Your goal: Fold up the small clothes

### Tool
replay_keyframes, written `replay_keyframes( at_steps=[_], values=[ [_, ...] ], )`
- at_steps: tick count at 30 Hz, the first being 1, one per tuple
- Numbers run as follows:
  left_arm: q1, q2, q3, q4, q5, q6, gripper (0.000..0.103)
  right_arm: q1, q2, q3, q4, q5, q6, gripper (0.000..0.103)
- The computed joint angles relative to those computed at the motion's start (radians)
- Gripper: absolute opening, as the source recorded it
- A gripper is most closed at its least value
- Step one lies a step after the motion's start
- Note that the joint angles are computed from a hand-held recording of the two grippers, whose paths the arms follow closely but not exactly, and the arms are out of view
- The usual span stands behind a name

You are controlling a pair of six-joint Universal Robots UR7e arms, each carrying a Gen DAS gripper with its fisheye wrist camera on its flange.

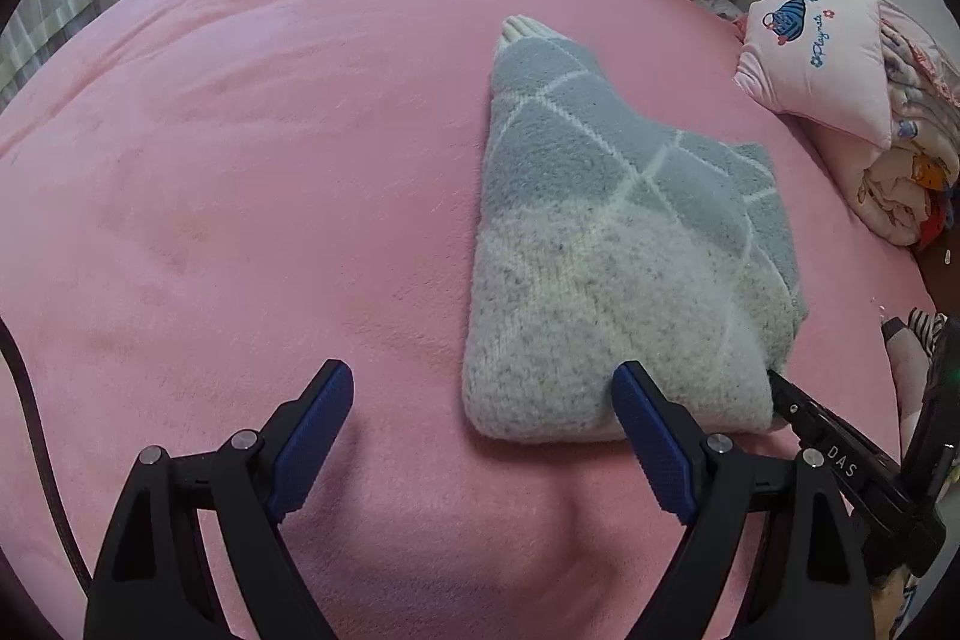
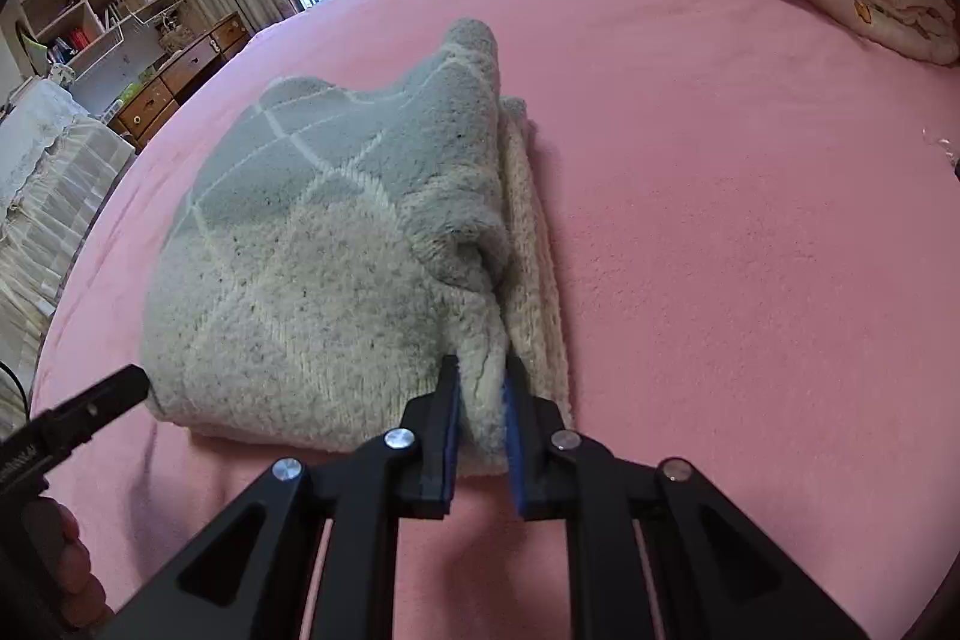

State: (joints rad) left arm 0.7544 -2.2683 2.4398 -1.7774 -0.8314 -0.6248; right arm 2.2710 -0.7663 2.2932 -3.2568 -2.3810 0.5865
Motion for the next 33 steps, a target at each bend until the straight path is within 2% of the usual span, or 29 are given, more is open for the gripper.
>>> replay_keyframes(
  at_steps=[6, 9, 11, 12, 15, 18, 20, 22, 23, 24, 26, 27, 30, 33],
  values=[
    [-0.022, 0.041, -0.016, -0.001, 0.004, 0.025, 0.087, 0.017, -0.032, -0.027, 0.074, 0.001, -0.008, 0.013],
    [-0.028, 0.056, -0.03, -0.01, 0.016, 0.058, 0.087, 0.036, -0.067, -0.039, 0.118, -0.009, 0.005, 0.022],
    [-0.012, 0.088, -0.049, -0.038, 0.013, 0.092, 0.087, 0.054, -0.08, -0.059, 0.132, -0.041, 0.001, 0.033],
    [0.0, 0.105, -0.06, -0.055, 0.009, 0.107, 0.087, 0.059, -0.082, -0.068, 0.127, -0.054, -0.011, 0.034],
    [0.042, 0.171, -0.092, -0.128, 0.005, 0.16, 0.087, 0.058, -0.07, -0.124, 0.114, -0.083, -0.086, 0.035],
    [0.076, 0.258, -0.114, -0.252, 0.009, 0.236, 0.087, 0.031, -0.028, -0.196, 0.065, -0.067, -0.222, 0.035],
    [0.104, 0.309, -0.12, -0.333, -0.013, 0.285, 0.087, -0.005, 0.004, -0.253, 0.086, -0.031, -0.273, 0.028],
    [0.133, 0.37, -0.125, -0.389, -0.028, 0.312, 0.087, -0.044, 0.038, -0.304, 0.123, -0.006, -0.292, 0.017],
    [0.144, 0.394, -0.123, -0.403, -0.029, 0.319, 0.087, -0.061, 0.05, -0.324, 0.145, -0.005, -0.288, 0.015],
    [0.161, 0.419, -0.12, -0.428, -0.036, 0.334, 0.089, -0.077, 0.058, -0.334, 0.164, -0.011, -0.281, 0.015],
    [0.201, 0.43, -0.118, -0.476, -0.079, 0.356, 0.092, -0.112, 0.078, -0.345, 0.225, -0.063, -0.241, 0.0],
    [0.243, 0.436, -0.128, -0.496, -0.143, 0.354, 0.095, -0.131, 0.076, -0.333, 0.214, -0.052, -0.24, 0.0],
    [0.332, 0.448, -0.148, -0.529, -0.273, 0.328, 0.097, -0.152, 0.063, -0.295, 0.13, -0.004, -0.255, 0.0],
    [0.365, 0.454, -0.161, -0.533, -0.321, 0.326, 0.097, -0.136, 0.066, -0.3, 0.154, -0.033, -0.265, 0.0]
  ],
)
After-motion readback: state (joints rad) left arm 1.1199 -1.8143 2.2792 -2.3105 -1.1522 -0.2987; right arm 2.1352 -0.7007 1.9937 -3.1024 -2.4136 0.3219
